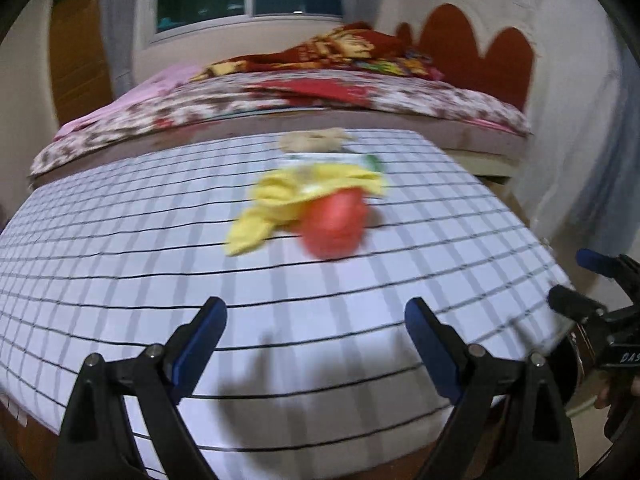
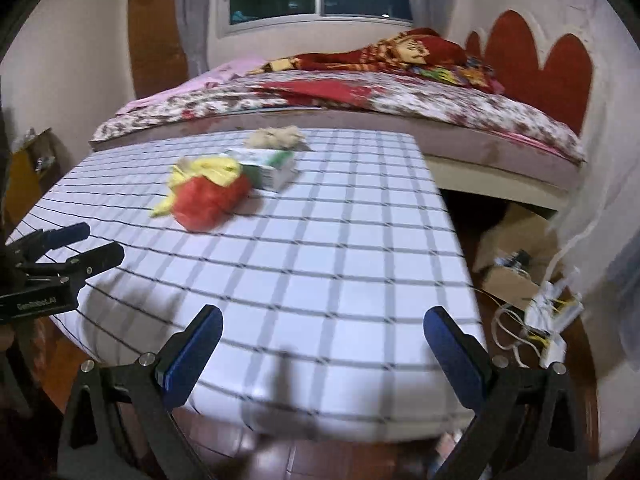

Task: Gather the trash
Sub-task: 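Move both tools back to the table toward the yellow cloth and red bag, then grasp the yellow cloth with the left tool while the right tool grasps the red plastic bag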

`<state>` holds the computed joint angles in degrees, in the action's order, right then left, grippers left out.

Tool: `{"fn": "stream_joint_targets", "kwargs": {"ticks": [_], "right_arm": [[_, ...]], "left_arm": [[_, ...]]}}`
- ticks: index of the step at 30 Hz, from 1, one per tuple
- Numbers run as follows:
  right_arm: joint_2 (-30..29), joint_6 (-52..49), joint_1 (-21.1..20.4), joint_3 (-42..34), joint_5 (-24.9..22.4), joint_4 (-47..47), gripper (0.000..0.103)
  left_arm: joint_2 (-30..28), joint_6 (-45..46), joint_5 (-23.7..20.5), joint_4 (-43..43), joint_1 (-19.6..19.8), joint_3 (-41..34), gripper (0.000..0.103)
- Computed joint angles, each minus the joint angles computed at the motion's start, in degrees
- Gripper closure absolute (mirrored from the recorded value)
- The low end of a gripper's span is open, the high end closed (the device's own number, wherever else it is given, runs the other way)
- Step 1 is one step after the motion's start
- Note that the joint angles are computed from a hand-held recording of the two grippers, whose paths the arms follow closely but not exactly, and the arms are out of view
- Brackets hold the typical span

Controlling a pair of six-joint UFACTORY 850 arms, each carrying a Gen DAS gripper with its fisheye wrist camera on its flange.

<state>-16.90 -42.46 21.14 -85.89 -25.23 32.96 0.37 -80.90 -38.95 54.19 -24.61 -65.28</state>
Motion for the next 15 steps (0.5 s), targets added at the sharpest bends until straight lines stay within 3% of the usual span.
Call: {"fn": "stream_joint_targets", "kwargs": {"ticks": [15], "right_arm": [[-15.8,10.9,9.31,-20.07,-7.49,-4.45,0.004]], "left_arm": [[3.47,-0.32,2.09,-0.13,9.67,4.77,0.011]]}}
